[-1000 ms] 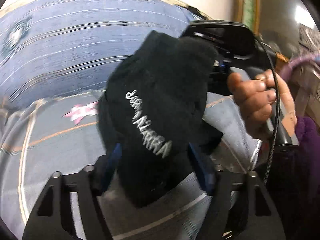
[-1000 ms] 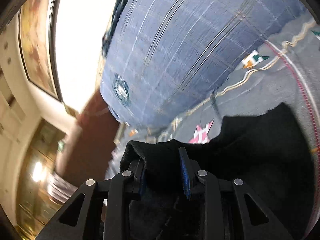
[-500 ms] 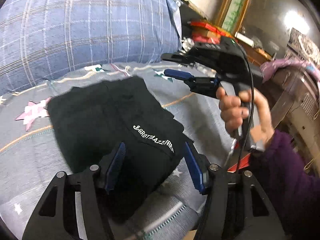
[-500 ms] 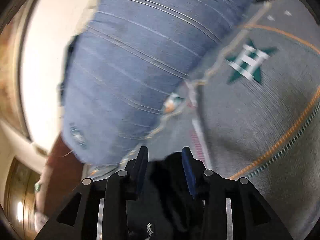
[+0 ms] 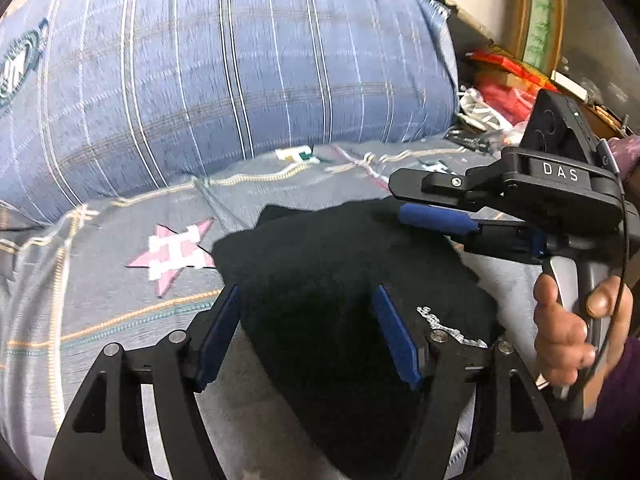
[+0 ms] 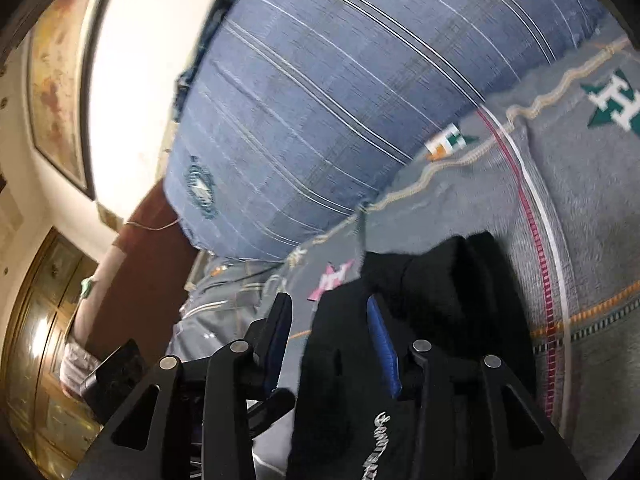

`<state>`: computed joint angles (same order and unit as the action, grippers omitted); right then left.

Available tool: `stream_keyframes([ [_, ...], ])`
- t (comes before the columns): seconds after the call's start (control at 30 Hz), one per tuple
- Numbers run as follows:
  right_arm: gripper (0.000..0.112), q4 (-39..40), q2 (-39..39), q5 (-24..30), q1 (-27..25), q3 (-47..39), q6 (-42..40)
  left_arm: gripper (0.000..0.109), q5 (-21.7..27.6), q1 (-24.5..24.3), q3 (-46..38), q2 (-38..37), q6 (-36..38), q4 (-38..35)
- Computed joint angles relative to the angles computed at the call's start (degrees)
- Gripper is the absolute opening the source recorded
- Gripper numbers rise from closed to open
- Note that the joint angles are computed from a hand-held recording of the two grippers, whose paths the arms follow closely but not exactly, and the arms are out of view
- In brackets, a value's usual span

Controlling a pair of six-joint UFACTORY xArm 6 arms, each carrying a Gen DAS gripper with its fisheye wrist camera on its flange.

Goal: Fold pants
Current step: 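Fold the held pants end over the bundle with the right gripper and release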

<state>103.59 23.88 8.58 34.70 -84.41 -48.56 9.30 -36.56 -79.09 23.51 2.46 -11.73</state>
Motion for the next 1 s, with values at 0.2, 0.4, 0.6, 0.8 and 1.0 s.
stream_keyframes([
  [0.2, 0.04, -2.27, 3.06, 2.59, -2.18, 0.03, 7.67, 0.076, 7.52, 1.36, -5.94, 4.75, -9.61, 5.68],
  [0.4, 0.033, -3.31, 3.54, 4.67, -3.41, 0.57, 8.5, 0.098, 10.04, 1.63, -8.31, 6.78, -18.69, 15.41],
  [0.6, 0.0, -1.21, 4.11, 7.87, -5.46, 1.66, 10.98, 0.102, 11.87, 1.48, -10.66, 8.19, -23.63, 22.25],
  [0.8, 0.006, -7.75, 0.94, 3.86, -3.4, 4.12, 13.05, 0.1, 9.01, 1.66, -3.93, 2.81, -23.71, 18.14],
  [1.0, 0.015, -9.8, -4.12, -4.23, 0.03, 8.27, 9.27, 0.1, 5.27, 2.24, 3.94, -4.78, -42.22, 40.79],
])
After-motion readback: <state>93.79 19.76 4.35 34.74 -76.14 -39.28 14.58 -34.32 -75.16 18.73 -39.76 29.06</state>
